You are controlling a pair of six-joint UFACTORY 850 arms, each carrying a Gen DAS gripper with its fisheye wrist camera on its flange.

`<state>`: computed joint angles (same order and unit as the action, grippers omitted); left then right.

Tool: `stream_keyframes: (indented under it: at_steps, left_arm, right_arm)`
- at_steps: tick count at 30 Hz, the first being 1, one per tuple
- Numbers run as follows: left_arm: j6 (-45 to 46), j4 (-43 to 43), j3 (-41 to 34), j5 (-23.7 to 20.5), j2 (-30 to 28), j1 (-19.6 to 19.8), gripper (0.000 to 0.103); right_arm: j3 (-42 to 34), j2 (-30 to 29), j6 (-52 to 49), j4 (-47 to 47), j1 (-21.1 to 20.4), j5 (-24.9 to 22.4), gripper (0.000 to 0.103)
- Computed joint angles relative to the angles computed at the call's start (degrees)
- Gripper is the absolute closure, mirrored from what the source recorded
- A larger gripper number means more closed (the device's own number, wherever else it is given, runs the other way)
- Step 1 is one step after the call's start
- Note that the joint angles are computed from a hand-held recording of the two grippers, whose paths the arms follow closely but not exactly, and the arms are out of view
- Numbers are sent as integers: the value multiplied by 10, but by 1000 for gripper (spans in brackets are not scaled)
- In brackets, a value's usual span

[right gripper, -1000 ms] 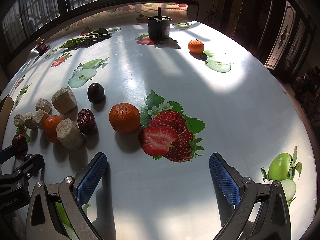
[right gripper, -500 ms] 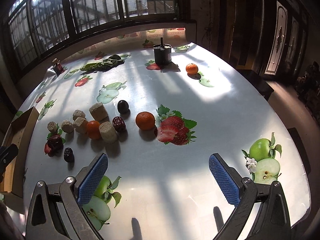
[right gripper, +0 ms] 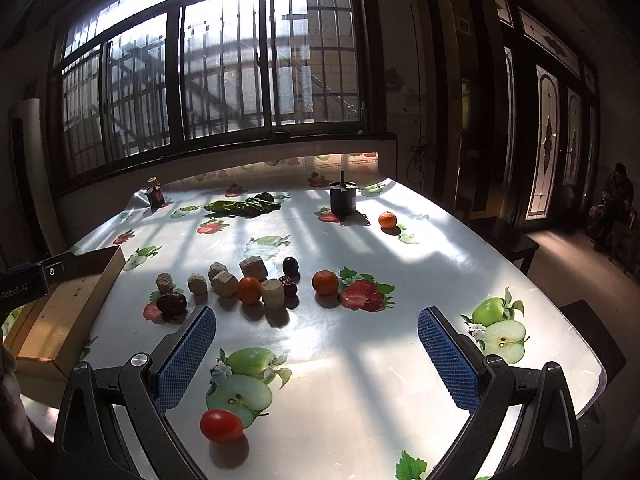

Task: Organize fruits
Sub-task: 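Grasp the large red date with the left gripper while the right gripper grasps the cherry tomato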

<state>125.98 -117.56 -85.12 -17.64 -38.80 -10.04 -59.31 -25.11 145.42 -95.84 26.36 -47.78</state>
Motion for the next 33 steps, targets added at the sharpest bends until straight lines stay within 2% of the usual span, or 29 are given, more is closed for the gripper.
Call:
stream_keyframes:
  at_steps: [2,8,10,13,15,17,22,26,29,31,32,33]
  left_arm:
    - [-65,51,-18,2,-10,9,6]
    - [-322,280,-84,3,-55,30,6]
    - [-356,319,-92,-4,-61,29,6]
    - [-387,377,-105,-35,-70,21,8]
    - [-432,440,-129,-72,-84,14,23]
    - [-490,510,-167,-105,-108,2,32]
    - [-606,654,-261,-98,-177,-38,33]
    - [-742,787,-366,-145,-248,-53,33]
    - [-765,818,-387,-147,-264,-58,33]
    - [-765,825,-387,-149,-266,-59,33]
    - [-761,824,-385,-149,-266,-60,35]
    - [-756,823,-384,-151,-266,-60,49]
  right_arm:
    - [10,10,24,-17,-14,66,1]
    - [15,11,98,-103,-41,179,1]
    - [6,4,109,-129,-50,219,6]
    - [-19,-15,91,-133,-65,291,21]
    - [-35,-29,67,-121,-73,335,30]
    - [-44,-39,51,-109,-78,367,31]
    - [-47,-48,62,-140,-81,400,33]
    - [-54,-53,-38,-59,-76,397,34]
    - [-56,-55,-40,-68,-77,399,34]
    - [-61,-58,-109,-9,-73,391,40]
    - [-65,-60,-149,27,-71,386,46]
    - [-68,-62,-177,49,-69,381,50]
